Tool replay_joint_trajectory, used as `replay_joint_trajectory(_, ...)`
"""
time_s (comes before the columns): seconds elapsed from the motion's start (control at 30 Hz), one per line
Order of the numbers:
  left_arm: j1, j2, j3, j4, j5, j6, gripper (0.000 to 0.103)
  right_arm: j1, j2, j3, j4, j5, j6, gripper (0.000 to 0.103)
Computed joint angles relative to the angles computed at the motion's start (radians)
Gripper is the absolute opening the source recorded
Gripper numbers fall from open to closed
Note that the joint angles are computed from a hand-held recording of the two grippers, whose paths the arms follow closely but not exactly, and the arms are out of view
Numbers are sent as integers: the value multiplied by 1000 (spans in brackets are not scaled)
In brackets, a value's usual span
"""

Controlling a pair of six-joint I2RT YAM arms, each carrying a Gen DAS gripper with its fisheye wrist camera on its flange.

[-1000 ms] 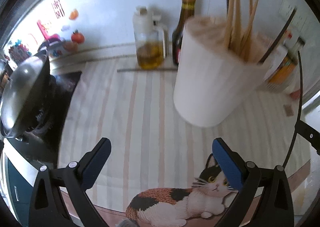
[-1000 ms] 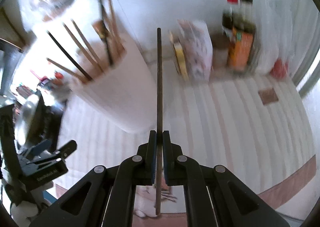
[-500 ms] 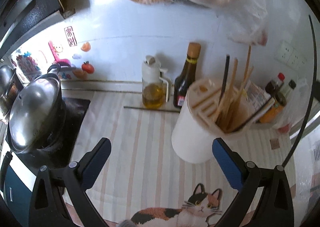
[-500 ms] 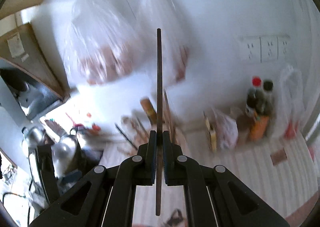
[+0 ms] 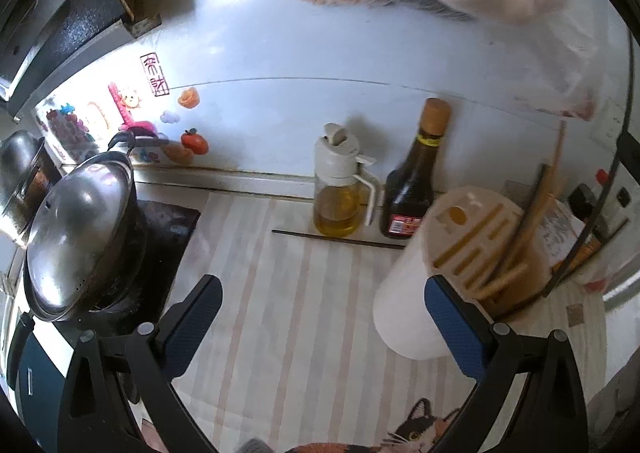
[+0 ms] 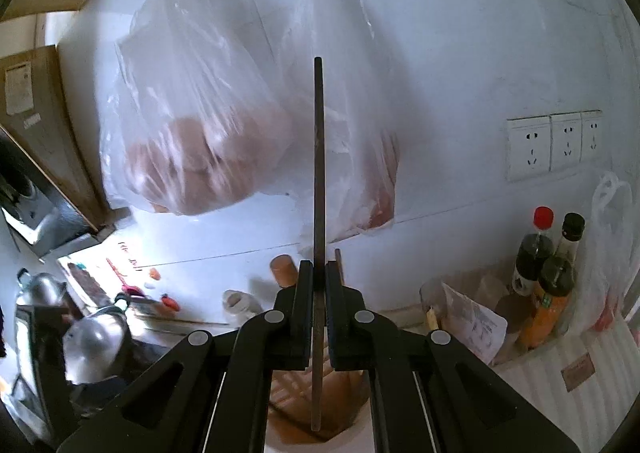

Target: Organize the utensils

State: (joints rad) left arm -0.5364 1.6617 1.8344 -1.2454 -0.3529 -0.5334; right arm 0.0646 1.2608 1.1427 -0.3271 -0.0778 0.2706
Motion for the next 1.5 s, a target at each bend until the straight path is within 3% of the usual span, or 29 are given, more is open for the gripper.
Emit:
replay_joint_trajectory(0.33,30,48,7,20,23,22,103,29,-1,-173,195,40,-31,6)
replay_joint_trajectory(0.57,29,52,12,20,27,33,103,20,-10,-214,182,-10,-43,6)
replay_joint_trajectory(0.7,36,44,10,17,28,27,103,18,-27,-209,111,-31,-60,8)
replay_joint_trajectory(0.8,42,27,3,15,27,28,103,9,-59,-211,59,-56,-61,32)
replay_joint_trajectory(0.87,45,7,-7,12,25,29,103,9,-87,-208,18,-64,-66,55)
replay_joint_trajectory(1.07,34,-82,-51,-2,0,39,103,20,-232,-221,-125,7,-54,98)
replay_joint_trajectory(1.13,19,-121,-71,-6,-15,40,103,47,-272,-206,-207,93,-51,103)
replay_joint_trajectory(1.3,-50,-206,-102,-25,-55,27,103,138,-327,-149,-409,325,-17,103)
replay_joint_trajectory(1.5,-168,-245,-47,-105,-100,-9,103,246,-410,-75,-586,483,31,103)
